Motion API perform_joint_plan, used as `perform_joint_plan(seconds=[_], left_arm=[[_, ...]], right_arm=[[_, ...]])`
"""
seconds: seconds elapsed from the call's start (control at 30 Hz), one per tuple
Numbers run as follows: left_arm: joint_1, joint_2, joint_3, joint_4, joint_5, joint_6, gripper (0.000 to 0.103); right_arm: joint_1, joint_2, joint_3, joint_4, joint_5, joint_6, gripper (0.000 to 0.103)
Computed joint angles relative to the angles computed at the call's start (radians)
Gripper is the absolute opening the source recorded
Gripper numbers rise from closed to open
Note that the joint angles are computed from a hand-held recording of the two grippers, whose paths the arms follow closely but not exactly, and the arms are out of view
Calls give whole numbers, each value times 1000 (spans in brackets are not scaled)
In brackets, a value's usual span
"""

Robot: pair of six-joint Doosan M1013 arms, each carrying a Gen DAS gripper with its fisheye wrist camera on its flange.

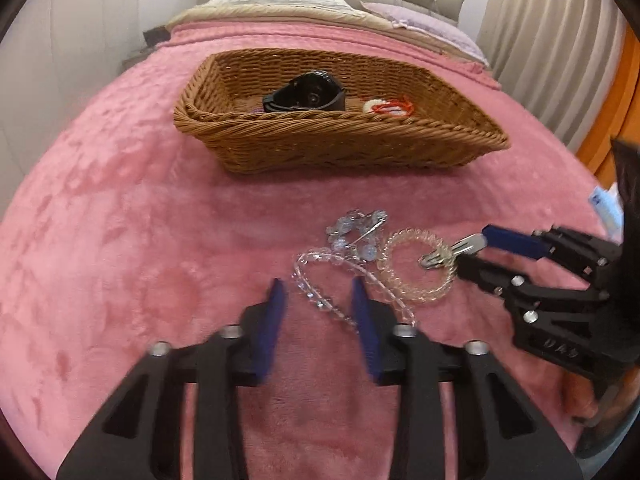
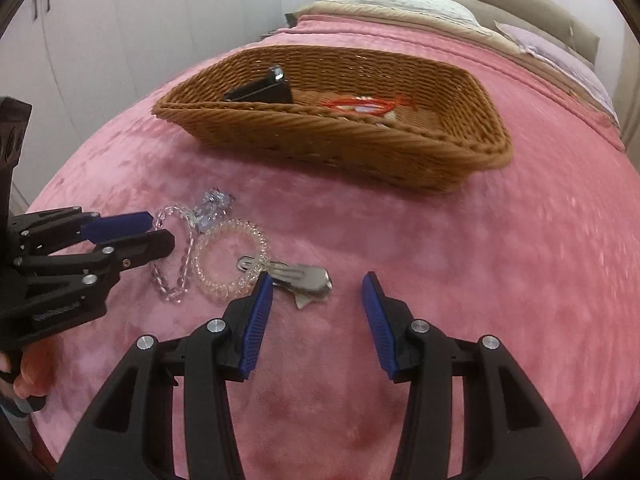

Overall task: Organize jewelry
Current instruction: 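Withdraw both tools from the basket toward the remaining jewelry, then grasp the clear bead bracelet with the left tool while the right tool grasps the silver hair clip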

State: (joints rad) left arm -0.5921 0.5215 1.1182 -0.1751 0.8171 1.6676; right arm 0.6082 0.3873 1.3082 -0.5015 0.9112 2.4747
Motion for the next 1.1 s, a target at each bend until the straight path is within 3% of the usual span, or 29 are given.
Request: perform_joint_plan(seconds=[0.07,0.13,0.27,0.37,0.47,0.67,0.9,1.0,1.1], left_arm=[[2,-1,-1,10,2,-4,10],[13,-2,-2,-12,11,6,6],[43,-7,2,-77,29,37,6],[55,-19,20,-83,22,55,6],[67,-32,39,-92,15,63,6],[95,-57,75,-195,50,182,7],[102,-59,89,-238,35,195,15],[101,-60,93,-251,26,196,31],[86,-65,100,-181,1,164,36]], right_arm=[[-4,9,-11,14,-4,-33,43],[-8,15,-20,32,-8,-59,43],[-1,4,-6,71,-43,-121,43],[16,7,-11,66,-26,-152,30],[34,18,-27,43,19,-131,27],[29,6,-16,106,-6,-98,27],[30,10,-14,53,-1,-22,27],[38,21,-28,25,25,-21,26],[45,31,-42,7,45,-27,21]])
